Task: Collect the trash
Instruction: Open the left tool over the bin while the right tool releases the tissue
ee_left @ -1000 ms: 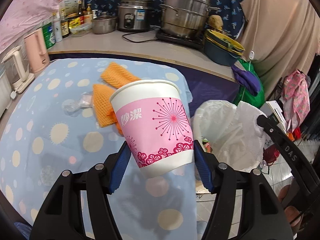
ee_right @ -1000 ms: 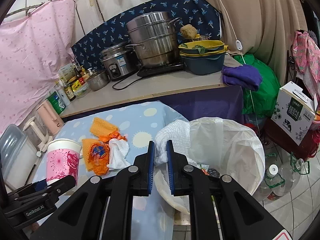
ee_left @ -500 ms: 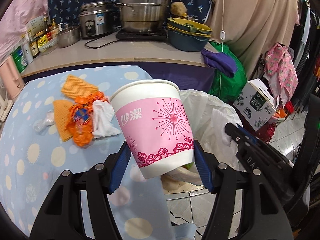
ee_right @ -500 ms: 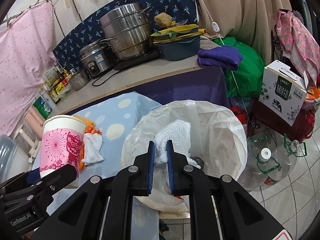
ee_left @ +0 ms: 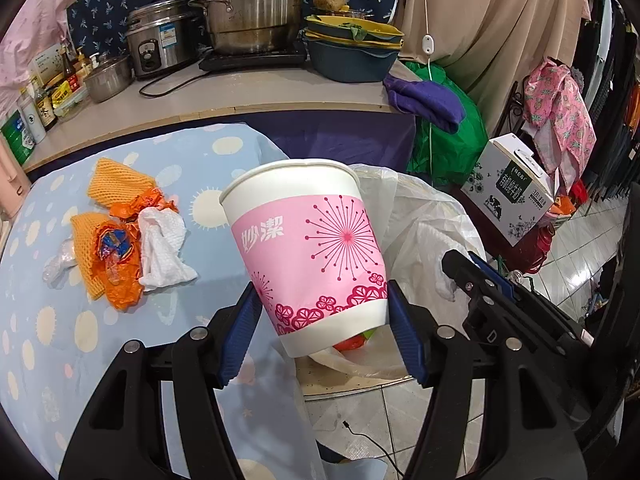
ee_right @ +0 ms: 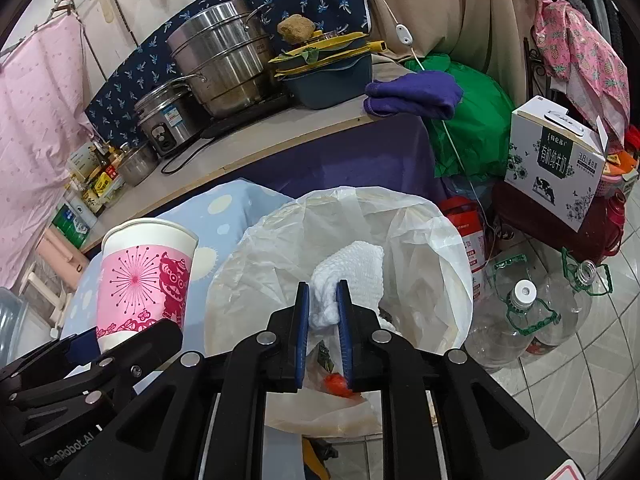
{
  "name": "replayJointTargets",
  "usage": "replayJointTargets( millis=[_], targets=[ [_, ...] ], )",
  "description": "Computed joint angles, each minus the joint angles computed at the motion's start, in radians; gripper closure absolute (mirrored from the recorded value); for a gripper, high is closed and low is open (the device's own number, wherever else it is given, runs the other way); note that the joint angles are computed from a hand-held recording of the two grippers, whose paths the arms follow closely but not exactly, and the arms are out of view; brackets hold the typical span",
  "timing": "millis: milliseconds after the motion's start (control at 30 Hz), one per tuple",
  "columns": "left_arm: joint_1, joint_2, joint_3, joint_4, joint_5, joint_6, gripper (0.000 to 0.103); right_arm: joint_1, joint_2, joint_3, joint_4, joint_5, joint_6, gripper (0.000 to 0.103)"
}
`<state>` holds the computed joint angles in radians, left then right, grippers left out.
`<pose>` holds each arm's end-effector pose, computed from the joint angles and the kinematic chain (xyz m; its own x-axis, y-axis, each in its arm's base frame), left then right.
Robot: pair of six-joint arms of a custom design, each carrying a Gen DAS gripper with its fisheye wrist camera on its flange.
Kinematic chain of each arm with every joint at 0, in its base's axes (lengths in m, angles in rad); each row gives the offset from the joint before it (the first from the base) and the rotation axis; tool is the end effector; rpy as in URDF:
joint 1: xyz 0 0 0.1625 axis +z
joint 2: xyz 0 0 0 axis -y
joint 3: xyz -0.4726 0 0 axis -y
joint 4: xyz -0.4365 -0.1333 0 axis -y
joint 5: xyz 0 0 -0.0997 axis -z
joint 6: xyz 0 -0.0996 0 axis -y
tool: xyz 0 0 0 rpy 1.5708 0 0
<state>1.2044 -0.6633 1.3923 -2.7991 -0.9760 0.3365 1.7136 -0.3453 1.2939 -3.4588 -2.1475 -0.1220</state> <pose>-0.1190 -0.8380 0.1380 -0.7168 0.3143 -0.6224 0.5839 0.7584 -0.2895 0.1957 -0.8057 -0.0010 -0.8755 0.2429 0.4177 -0.1920 0.6184 -0.7620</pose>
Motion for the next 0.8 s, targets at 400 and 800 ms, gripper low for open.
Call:
replayJointTargets(
  millis=[400, 800],
  targets=[
    [0.003, 0.023, -0.034, 0.014, -0.001, -0.019, 0.034, -0.01, -0.005, 0.006, -0.03, -0.009, 0.022, 0.068],
    [0.006, 0.018, -0.035, 0.012, -0.001, -0.031, 0.033, 0.0, 0.001, -0.003, -0.03, -0.017, 0.012, 0.067]
  ],
)
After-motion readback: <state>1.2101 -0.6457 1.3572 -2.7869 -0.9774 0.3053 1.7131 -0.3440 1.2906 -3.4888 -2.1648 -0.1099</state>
